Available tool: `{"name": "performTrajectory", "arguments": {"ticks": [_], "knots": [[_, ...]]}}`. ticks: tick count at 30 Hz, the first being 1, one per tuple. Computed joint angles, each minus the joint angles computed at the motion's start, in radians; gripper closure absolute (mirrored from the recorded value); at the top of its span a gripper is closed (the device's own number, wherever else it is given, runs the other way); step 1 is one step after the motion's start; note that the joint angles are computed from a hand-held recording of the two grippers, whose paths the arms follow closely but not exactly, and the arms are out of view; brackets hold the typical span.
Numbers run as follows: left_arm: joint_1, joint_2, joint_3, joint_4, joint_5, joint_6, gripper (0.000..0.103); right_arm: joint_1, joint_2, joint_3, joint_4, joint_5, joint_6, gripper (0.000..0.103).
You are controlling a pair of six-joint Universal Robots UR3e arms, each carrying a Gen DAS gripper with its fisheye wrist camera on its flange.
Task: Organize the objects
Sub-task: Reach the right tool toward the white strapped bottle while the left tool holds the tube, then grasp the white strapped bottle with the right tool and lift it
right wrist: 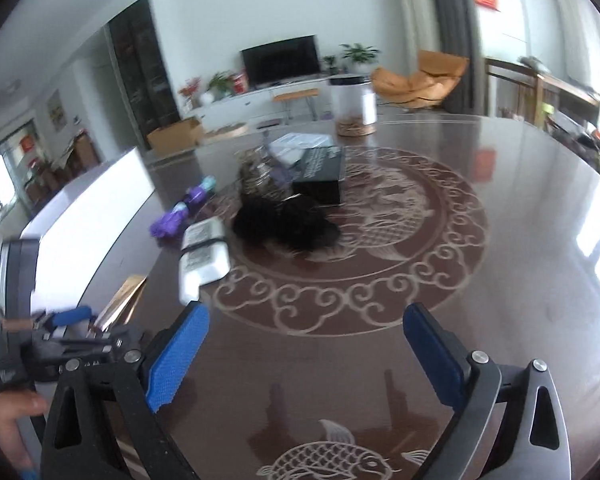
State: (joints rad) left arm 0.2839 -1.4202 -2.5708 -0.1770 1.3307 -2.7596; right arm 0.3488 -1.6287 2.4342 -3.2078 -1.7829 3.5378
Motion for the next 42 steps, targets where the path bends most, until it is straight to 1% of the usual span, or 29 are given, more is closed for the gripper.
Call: {"name": "performTrajectory", "arguments": {"ticks": [1, 2, 4, 5, 6, 8, 9, 11, 12, 14, 15, 16, 17, 19, 22, 23, 25, 27, 28, 29, 30, 32, 34, 36, 38, 39, 40, 41, 42], "knots": [[-0.001, 0.000, -0.001, 0.002, 0.001, -0.002, 0.000, -0.024, -0.010, -0.011, 0.044, 0.051, -0.019, 0.005], [-0.004, -0.004, 0.003, 0.003, 0.004, -0.006, 0.000, -0.022, -0.006, -0.021, 0.059, 0.049, -0.030, 0.005], [-0.002, -0.005, 0.003, 0.006, 0.009, -0.014, 0.000, 0.003, 0.059, -0.030, -0.005, 0.007, 0.001, 0.005], [0.002, -0.006, 0.006, 0.004, 0.011, -0.019, 0.000, -0.005, 0.069, -0.023, -0.032, 0.017, 0.001, 0.005], [0.006, -0.005, 0.006, 0.004, 0.015, -0.026, 0.000, -0.009, 0.055, -0.020, -0.016, 0.026, 0.003, 0.005], [0.010, 0.005, -0.002, 0.003, 0.021, -0.037, 0.000, -0.051, 0.055, 0.003, -0.052, 0.093, 0.000, 0.005], [0.013, 0.011, -0.006, 0.001, 0.023, -0.037, 0.000, -0.036, 0.030, 0.021, -0.045, 0.110, 0.019, 0.005], [0.024, 0.029, -0.017, -0.010, 0.021, -0.033, 0.000, -0.073, -0.012, 0.047, -0.029, 0.190, 0.008, 0.005], [0.028, 0.036, -0.021, -0.013, 0.019, -0.030, 0.000, -0.086, -0.012, 0.066, -0.065, 0.224, 0.012, 0.005], [0.032, 0.042, -0.025, -0.015, 0.016, -0.024, 0.000, -0.120, -0.027, 0.066, -0.064, 0.322, 0.023, 0.005], [0.032, 0.042, -0.027, -0.012, 0.016, -0.025, 0.000, -0.113, -0.037, 0.042, -0.027, 0.337, 0.021, 0.005], [0.031, 0.039, -0.028, -0.007, 0.017, -0.029, 0.000, -0.104, -0.015, -0.013, 0.022, 0.350, 0.003, 0.005], [0.031, 0.040, -0.028, -0.007, 0.018, -0.029, 0.000, -0.106, -0.007, -0.086, 0.110, 0.381, -0.033, 0.005], [0.029, 0.038, -0.026, -0.007, 0.019, -0.031, 0.000, -0.066, 0.078, -0.274, 0.273, 0.364, -0.063, 0.005], [0.028, 0.037, -0.025, -0.006, 0.019, -0.032, 0.000, -0.026, 0.284, -0.588, 0.518, 0.334, -0.116, 0.005], [0.028, 0.038, -0.026, -0.006, 0.019, -0.032, 0.000, -0.036, 0.365, -0.693, 0.597, 0.360, -0.186, 0.005], [0.028, 0.036, -0.025, -0.005, 0.019, -0.033, 0.000, -0.007, 0.517, -0.902, 0.752, 0.324, -0.208, 0.005], [0.028, 0.036, -0.026, -0.004, 0.019, -0.032, 0.000, 0.032, 0.643, -1.111, 0.920, 0.265, -0.210, 0.011], [0.027, 0.035, -0.025, -0.004, 0.019, -0.032, 0.000, 0.071, 0.689, -1.198, 0.966, 0.189, -0.203, 0.016], [0.027, 0.035, -0.026, -0.003, 0.020, -0.032, 0.000, 0.089, 0.717, -1.243, 0.984, 0.152, -0.203, 0.029], [0.026, 0.034, -0.026, -0.001, 0.021, -0.033, 0.000, 0.099, 0.719, -1.252, 0.991, 0.129, -0.202, 0.052], [0.027, 0.033, -0.026, -0.002, 0.019, -0.033, 0.000, 0.089, 0.668, -1.166, 0.930, 0.169, -0.182, 0.051], [0.026, 0.033, -0.021, -0.007, 0.021, -0.033, 0.000, 0.095, 0.603, -1.057, 0.888, 0.150, -0.186, 0.051], [0.017, 0.028, -0.005, -0.026, 0.030, -0.034, 0.000, 0.112, 0.504, -0.860, 0.762, 0.105, -0.155, 0.051], [0.003, 0.037, 0.037, -0.109, 0.044, -0.030, 0.000, 0.127, 0.393, -0.659, 0.644, 0.066, -0.109, 0.051], [-0.005, 0.039, 0.060, -0.154, 0.050, -0.025, 0.000, 0.119, 0.333, -0.566, 0.601, 0.067, -0.127, 0.051], [-0.010, 0.041, 0.084, -0.202, 0.049, -0.008, 0.000, 0.116, 0.287, -0.494, 0.565, 0.069, -0.119, 0.051], [-0.006, 0.044, 0.091, -0.222, 0.037, 0.020, 0.000, 0.117, 0.240, -0.429, 0.542, 0.065, -0.095, 0.051], [-0.005, 0.041, 0.087, -0.213, 0.028, 0.038, 0.000, 0.117, 0.198, -0.387, 0.541, 0.058, -0.064, 0.051]]}}
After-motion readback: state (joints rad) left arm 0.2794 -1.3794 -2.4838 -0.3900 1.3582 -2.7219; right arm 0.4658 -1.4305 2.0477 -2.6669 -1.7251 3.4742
